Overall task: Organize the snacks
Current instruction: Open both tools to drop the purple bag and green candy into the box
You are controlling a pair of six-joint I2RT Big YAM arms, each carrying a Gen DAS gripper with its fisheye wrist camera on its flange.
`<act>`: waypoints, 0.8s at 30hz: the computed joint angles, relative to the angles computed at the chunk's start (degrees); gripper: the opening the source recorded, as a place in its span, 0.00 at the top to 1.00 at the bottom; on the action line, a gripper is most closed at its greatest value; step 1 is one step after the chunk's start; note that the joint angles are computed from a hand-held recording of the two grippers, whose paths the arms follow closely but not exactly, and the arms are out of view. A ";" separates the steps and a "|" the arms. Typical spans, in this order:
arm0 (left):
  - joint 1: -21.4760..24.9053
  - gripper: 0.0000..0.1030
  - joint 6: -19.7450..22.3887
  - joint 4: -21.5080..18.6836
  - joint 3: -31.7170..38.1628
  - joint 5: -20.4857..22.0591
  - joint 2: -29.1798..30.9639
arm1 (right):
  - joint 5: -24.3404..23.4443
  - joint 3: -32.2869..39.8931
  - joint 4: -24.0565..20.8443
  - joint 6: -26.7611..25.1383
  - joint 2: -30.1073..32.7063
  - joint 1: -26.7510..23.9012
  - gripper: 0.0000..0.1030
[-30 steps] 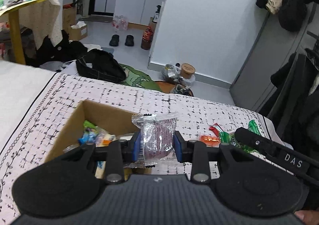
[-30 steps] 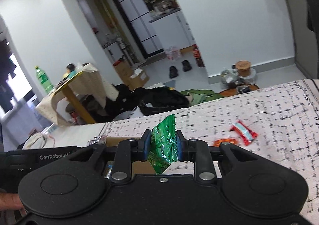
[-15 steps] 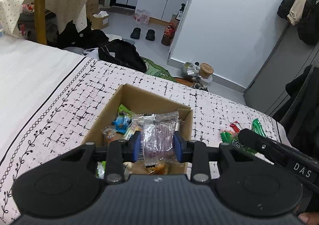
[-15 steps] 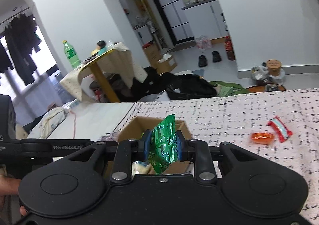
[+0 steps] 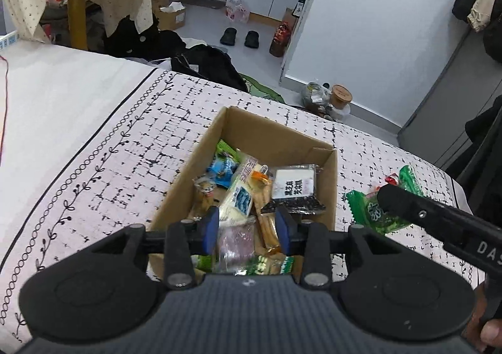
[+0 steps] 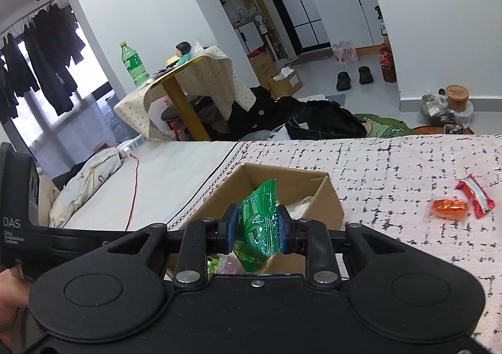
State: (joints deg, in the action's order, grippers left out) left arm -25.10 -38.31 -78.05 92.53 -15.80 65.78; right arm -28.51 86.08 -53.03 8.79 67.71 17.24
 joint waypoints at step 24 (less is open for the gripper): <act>0.89 0.25 -0.71 -3.21 2.42 -2.27 0.89 | -1.32 0.75 -3.32 1.97 1.29 -2.11 0.48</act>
